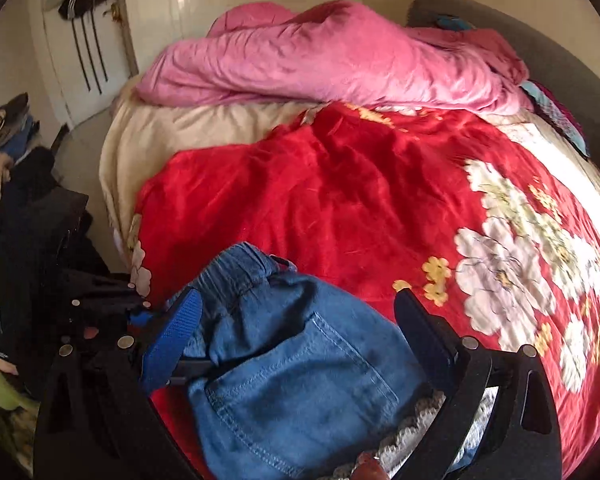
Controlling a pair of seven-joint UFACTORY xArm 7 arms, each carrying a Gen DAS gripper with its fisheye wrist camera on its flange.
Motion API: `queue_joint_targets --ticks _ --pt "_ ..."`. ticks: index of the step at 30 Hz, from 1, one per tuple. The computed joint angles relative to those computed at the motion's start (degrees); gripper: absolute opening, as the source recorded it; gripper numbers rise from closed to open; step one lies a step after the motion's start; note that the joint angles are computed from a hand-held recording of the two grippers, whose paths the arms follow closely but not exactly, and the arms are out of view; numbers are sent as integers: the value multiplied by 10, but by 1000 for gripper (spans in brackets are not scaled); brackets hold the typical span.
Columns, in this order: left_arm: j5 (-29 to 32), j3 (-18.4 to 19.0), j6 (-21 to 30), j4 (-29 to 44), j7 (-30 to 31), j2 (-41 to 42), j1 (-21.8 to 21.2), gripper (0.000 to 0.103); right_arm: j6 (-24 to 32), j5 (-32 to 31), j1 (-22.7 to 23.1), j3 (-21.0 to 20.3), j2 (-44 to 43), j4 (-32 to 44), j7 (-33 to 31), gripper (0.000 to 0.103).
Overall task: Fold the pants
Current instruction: 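Grasp the elastic waistband end with the left tool, then lift and fold the waistband end over the pants with the left tool, release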
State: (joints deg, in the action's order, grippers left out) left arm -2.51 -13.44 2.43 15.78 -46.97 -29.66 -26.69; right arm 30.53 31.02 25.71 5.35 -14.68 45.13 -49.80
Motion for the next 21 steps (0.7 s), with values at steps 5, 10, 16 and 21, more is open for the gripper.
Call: queue_joint_targets --ticks 5,10,16,21 --pt "-5 15 -20 -5 7 10 -11 35 33 -44 -6 21 63 44 15 96" --pt "-9 24 -30 -9 12 13 -20 35 80 -32 -16 35 117 86 8 79" --pt "-15 32 -23 -13 17 3 -29 39 117 49 -37 37 109 82 -45 40" --pt "-13 10 -1 -10 9 -26 -15 66 173 143 -54 -4 37 53 -126 34"
